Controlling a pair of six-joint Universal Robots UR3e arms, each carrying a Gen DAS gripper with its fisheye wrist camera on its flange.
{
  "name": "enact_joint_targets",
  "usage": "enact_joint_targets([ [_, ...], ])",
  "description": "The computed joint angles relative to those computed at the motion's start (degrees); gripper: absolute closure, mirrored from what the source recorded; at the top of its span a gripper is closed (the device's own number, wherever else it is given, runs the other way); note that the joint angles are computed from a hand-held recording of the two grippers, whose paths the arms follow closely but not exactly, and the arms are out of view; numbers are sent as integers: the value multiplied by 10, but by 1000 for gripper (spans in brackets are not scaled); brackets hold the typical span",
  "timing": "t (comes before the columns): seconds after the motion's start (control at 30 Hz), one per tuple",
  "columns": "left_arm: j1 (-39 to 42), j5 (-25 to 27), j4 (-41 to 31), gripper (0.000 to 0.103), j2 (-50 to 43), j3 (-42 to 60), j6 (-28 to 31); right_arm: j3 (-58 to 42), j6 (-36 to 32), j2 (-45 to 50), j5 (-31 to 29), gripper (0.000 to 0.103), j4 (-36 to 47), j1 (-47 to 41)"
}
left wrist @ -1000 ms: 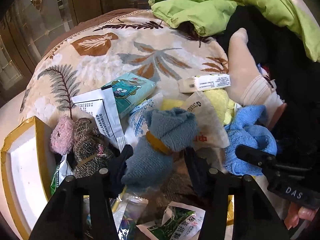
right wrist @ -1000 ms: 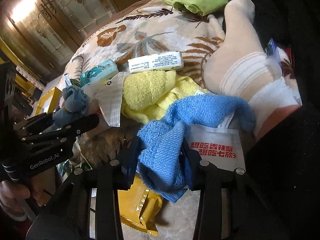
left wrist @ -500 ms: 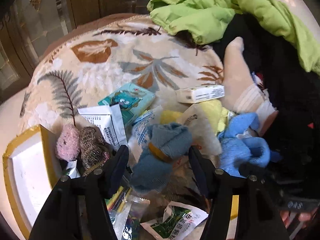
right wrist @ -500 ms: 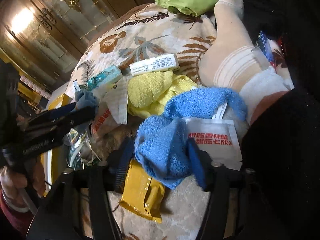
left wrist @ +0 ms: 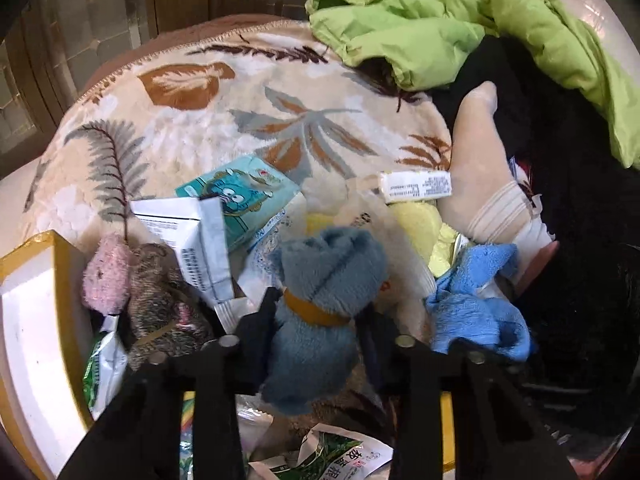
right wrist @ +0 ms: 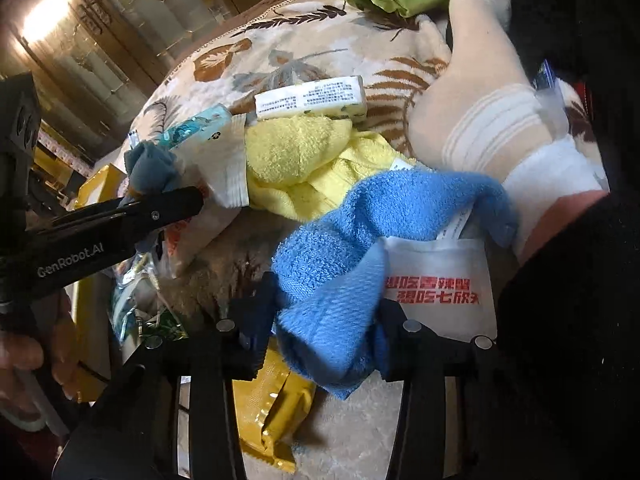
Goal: Organize soft objects
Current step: 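Carry the sock and towel into the yellow-rimmed tray and open both grippers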
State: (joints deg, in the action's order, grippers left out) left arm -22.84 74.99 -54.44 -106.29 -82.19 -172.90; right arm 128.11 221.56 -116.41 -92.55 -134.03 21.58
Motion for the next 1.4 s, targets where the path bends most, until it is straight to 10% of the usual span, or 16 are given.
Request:
enact_joint_targets([
  [0.7,52,-45,6,82,143,-91,30,-33,43,-120,10,65,32,19],
  [1.07,157,-47,-22,82,250,-143,71,-214,22,47,-61,65,0,126],
  [1.4,307,-21,-19,82,274,-168,129,-614,-90,390,-85,65,27,215],
])
